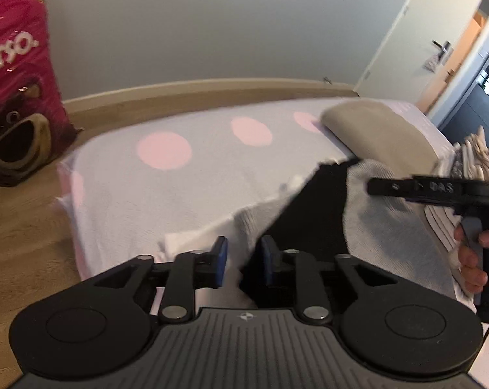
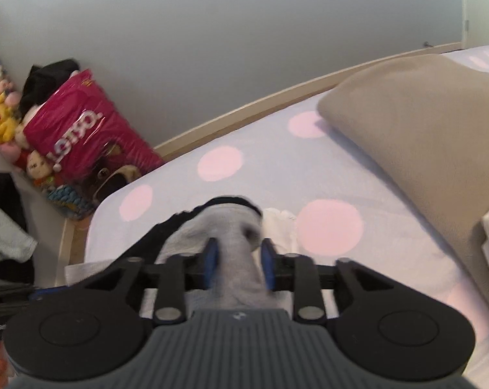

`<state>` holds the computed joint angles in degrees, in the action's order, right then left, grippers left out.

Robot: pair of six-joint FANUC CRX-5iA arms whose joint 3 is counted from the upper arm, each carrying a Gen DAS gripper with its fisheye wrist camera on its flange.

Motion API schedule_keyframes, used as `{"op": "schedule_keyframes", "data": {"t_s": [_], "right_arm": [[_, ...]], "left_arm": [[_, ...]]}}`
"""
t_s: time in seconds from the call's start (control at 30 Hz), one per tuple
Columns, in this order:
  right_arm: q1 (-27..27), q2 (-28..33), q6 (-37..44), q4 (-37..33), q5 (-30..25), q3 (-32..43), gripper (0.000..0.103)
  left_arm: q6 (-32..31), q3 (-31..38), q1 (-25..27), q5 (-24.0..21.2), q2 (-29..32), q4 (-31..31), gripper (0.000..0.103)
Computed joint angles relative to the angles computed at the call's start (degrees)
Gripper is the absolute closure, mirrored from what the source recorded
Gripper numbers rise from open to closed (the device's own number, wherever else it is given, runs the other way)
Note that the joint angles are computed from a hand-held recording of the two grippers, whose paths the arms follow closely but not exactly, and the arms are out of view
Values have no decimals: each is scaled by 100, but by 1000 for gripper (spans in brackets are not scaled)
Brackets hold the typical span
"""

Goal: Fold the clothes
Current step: 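Carry the folded shirt with both tools and lower it onto the clothes stack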

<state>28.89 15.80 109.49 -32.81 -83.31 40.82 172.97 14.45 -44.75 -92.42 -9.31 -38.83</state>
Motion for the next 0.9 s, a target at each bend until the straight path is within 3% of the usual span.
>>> {"op": "schedule_keyframes", "data": {"t_s": [0.13, 0.2, 0.3, 0.4, 0.57, 0.77, 0.9], "right_arm": [[-166, -213, -67, -63, 263, -125, 53], [-274, -325, -82, -121, 369, -163, 55], [-556, -386, 519, -652, 24, -79, 84], [-546, -414, 1002, -804, -258, -105, 86], [-215, -316, 762, -255, 173, -401, 93], [-209, -10, 179, -208, 301, -376, 100], [-367, -161, 184, -401, 170, -389, 93]], "left_arm": [[162, 550, -552, -902, 268, -799, 81], [231, 583, -744, -836, 233, -1016, 81], [-218, 548, -708, -454, 268, -942, 81], [-611, 462, -474, -143, 326, -593, 84], [-1020, 298, -171, -66, 434, -86, 85], [-997, 338, -239, -232, 455, -144, 85], [-1271, 745, -409, -602, 692, -351, 85]]}}
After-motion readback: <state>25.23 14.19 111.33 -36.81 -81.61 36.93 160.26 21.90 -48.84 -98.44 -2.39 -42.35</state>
